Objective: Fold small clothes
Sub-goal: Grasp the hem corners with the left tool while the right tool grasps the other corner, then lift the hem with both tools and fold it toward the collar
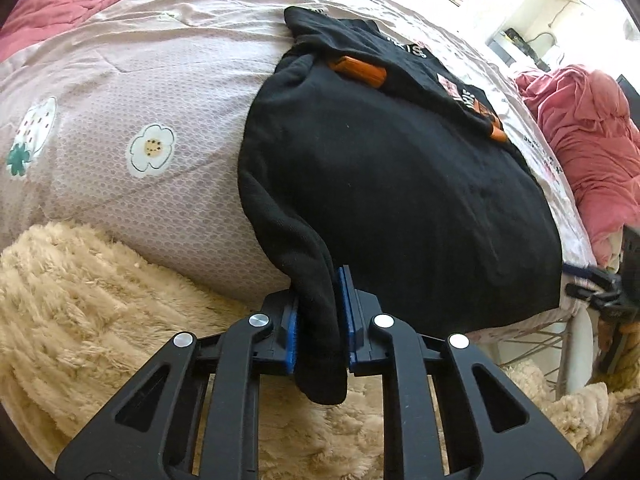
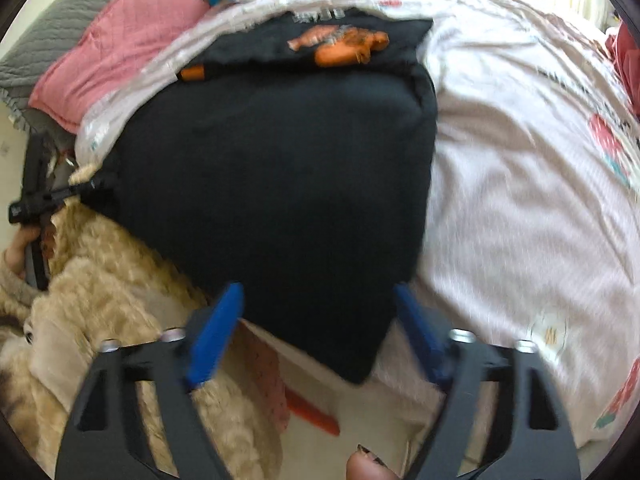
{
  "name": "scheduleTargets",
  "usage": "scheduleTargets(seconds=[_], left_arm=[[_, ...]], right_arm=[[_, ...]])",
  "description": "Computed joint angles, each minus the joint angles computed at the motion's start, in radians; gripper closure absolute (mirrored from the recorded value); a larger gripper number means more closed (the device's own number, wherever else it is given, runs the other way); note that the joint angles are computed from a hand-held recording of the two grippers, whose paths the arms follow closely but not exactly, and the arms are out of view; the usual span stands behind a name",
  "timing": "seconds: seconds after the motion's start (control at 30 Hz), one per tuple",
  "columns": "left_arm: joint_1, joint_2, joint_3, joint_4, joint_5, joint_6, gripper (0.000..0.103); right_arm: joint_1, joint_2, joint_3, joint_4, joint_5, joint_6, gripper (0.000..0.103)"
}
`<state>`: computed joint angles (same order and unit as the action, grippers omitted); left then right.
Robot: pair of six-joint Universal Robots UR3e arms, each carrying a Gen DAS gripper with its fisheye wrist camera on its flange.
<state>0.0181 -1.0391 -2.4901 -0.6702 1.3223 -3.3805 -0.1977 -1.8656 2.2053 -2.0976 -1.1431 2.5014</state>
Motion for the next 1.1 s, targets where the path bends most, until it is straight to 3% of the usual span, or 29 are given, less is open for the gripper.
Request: scheduleTargets(seconds=[0.23, 0.3, 0.37, 0.43, 0.57, 0.73, 0.87, 1.1], left_arm=[[0.047, 0.063, -0.016, -0.067, -0.019, 0.031, 0.091], [0.057, 0.087, -0.022, -0.089, -0.022, 0.039, 0.089], [0.077, 0.107, -0.031, -0.106, -0.042, 0.046, 0.089], [0.086, 0.125, -0.037, -0.122, -0.047, 0.049, 0.089], [0.108, 0.175, -0.034, -0.172, -0.069, 0.064, 0.099], [0.176, 0.277, 0.007, -0.288, -0.110, 0.108, 0.101], [0.257, 0.352, 0.051, -0.374, -0.167, 0.148, 0.101], [0.301, 0.309, 0.136, -0.336, -0.216, 0.137, 0.101]], right_arm=[[-0.031, 0.014, 0.053, -0.002, -0.041, -0.010, 0.044], [-0.040, 0.025, 0.066, -0.022, -0.030, -0.016, 0.055], [-0.061, 0.023, 0.065, -0.011, -0.003, -0.033, 0.083], [-0.091, 0.007, 0.066, 0.008, 0.038, -0.061, 0.094], [-0.150, -0.058, 0.041, 0.113, 0.128, -0.150, 0.096], [-0.221, -0.111, -0.030, 0.269, 0.267, -0.248, 0.096], [-0.218, -0.090, -0.065, 0.203, 0.336, -0.199, 0.096], [-0.249, -0.069, -0.080, 0.031, 0.471, -0.086, 0.096]])
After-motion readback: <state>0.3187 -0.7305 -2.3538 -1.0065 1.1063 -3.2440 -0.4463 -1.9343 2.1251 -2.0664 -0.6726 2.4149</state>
